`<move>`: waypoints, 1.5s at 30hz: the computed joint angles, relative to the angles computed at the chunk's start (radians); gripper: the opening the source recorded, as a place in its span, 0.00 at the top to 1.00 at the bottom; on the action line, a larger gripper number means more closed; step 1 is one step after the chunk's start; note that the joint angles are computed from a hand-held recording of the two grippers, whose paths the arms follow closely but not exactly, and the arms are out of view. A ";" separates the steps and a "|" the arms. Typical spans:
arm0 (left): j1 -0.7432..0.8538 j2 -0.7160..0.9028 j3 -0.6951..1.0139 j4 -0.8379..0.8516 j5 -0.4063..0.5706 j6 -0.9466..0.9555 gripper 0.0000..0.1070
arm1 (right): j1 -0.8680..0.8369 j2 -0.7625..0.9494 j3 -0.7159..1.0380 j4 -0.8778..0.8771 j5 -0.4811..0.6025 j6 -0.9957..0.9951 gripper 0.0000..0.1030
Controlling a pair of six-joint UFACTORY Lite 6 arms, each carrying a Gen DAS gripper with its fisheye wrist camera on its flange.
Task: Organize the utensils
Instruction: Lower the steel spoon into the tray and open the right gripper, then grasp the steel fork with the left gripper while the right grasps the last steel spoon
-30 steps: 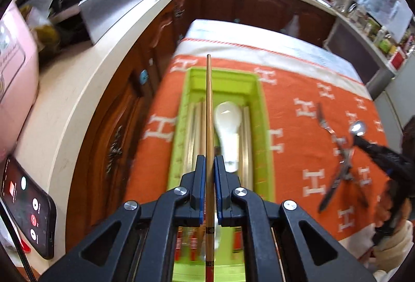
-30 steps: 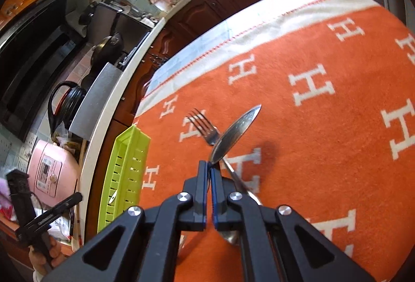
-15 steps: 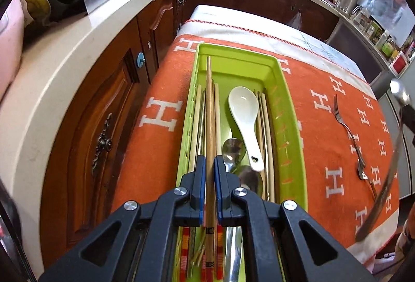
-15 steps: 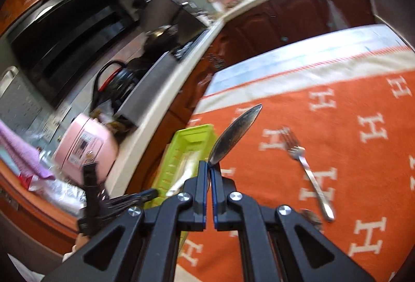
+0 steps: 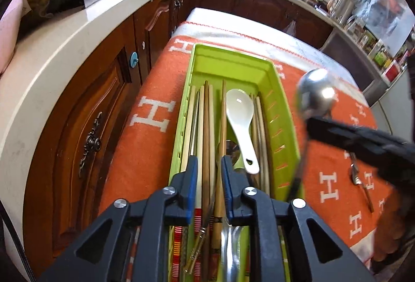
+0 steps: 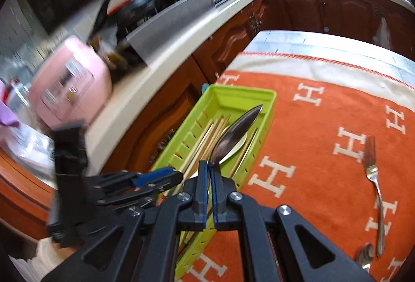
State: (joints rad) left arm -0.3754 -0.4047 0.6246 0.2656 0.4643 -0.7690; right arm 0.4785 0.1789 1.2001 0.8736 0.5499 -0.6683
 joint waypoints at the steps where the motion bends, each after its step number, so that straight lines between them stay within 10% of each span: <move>1: -0.005 -0.020 -0.005 0.016 0.007 -0.024 0.80 | 0.016 0.015 0.011 -0.027 -0.008 0.022 0.98; 8: 0.002 -0.088 -0.013 0.021 0.032 -0.034 0.71 | 0.089 0.119 0.122 -0.311 -0.004 0.329 0.97; 28: -0.303 0.007 0.127 0.150 0.208 -0.241 0.70 | -0.119 -0.275 -0.281 -0.145 0.014 0.140 0.97; 34: -0.458 0.089 0.220 0.233 0.215 -0.385 0.44 | -0.304 -0.491 -0.463 -0.169 0.055 0.046 0.97; 45: -0.559 0.340 0.402 0.164 0.107 -0.387 0.42 | -0.657 -0.659 -0.612 -0.182 0.134 -0.259 0.96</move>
State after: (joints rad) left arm -0.9345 -0.0651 1.0269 0.4300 0.5713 -1.1559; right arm -0.1789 -0.4803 0.5878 0.6918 0.6836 -0.9270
